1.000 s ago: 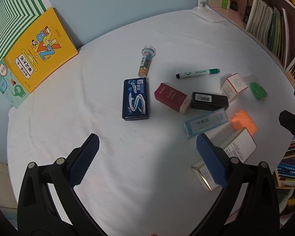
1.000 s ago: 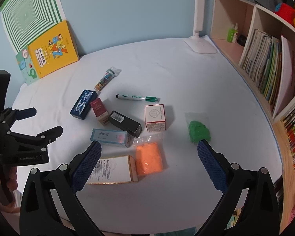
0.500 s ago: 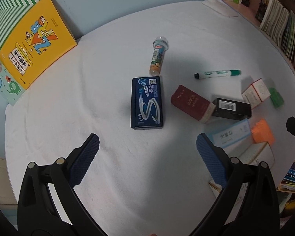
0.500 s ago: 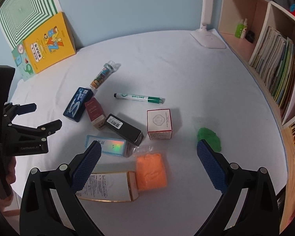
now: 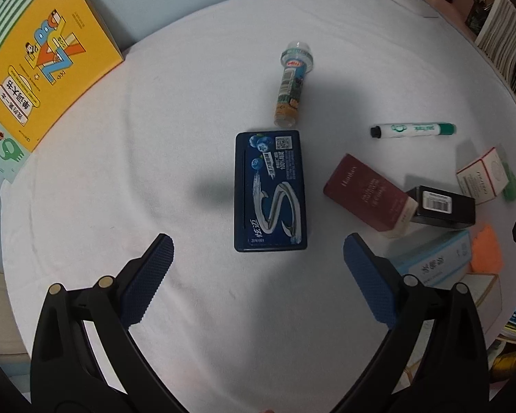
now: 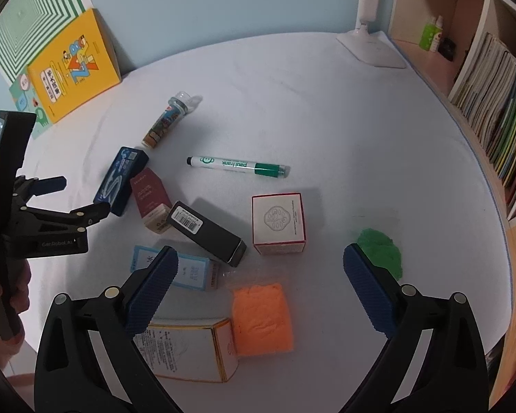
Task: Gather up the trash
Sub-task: 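Grasp the blue S gum box with the left tool while the right tool grasps the red-edged white cube box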
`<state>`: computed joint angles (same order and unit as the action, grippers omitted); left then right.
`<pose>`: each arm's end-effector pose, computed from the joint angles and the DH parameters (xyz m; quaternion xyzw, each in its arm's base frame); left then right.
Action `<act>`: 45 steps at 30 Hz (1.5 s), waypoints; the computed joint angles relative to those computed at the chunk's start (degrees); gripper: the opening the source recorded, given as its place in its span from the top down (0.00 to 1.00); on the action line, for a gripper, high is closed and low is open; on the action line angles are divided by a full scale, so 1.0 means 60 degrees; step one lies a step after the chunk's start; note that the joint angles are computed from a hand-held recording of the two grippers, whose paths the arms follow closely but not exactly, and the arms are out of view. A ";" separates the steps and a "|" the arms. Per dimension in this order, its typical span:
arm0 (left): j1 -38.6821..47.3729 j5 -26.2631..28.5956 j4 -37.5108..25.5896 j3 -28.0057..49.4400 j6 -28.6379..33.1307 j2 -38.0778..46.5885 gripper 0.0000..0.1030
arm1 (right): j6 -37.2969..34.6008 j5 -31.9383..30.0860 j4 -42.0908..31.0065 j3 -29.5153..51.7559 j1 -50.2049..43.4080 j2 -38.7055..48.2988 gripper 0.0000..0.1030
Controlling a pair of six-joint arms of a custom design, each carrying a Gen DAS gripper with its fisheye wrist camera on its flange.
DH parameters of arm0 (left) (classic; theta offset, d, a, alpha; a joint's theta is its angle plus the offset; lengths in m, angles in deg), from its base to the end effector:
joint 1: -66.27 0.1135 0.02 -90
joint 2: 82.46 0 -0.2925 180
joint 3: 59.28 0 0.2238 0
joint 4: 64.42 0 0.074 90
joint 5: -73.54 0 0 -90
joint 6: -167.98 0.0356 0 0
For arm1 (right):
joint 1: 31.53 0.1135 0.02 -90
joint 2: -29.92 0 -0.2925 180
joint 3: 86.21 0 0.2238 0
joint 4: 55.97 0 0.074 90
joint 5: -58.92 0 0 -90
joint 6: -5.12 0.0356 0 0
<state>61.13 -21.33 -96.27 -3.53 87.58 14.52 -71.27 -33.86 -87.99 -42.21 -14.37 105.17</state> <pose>0.2550 -0.0199 0.1516 0.1206 0.9809 0.0477 0.1452 0.1773 0.0566 0.1824 -0.0357 0.9720 0.0841 0.2165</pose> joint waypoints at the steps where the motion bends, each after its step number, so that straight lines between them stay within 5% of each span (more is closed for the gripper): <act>1: 0.0039 0.0039 0.0019 0.0064 0.0014 0.0155 0.06 | -0.0045 -0.0041 0.0063 0.0008 -0.0047 0.0125 0.12; 10: 0.0274 0.0316 0.0167 0.0739 0.0118 0.1411 0.08 | -0.0232 -0.0375 0.0509 0.0124 -0.0531 0.1308 0.32; 17: 0.0567 0.0716 -0.0054 0.1183 0.0189 0.2021 0.28 | -0.0312 -0.0790 0.0725 0.0199 -0.0865 0.2030 0.58; 19: 0.0667 0.0885 -0.0116 0.1309 0.0186 0.2149 0.28 | -0.0334 -0.0846 0.0772 0.0184 -0.0933 0.2061 0.58; 25: 0.1044 0.1377 -0.0123 0.1995 0.0510 0.2821 0.50 | -0.0401 -0.0877 0.0841 0.0137 -0.1009 0.2015 0.59; 35: 0.0956 0.1275 0.0010 0.1965 0.0674 0.2628 0.51 | -0.0379 -0.0909 0.0588 0.0115 -0.1162 0.1340 0.59; 45: 0.0598 0.1050 -0.0178 0.0959 0.0897 0.0721 0.51 | -0.0220 -0.0826 -0.0539 0.0013 -0.1562 -0.0646 0.59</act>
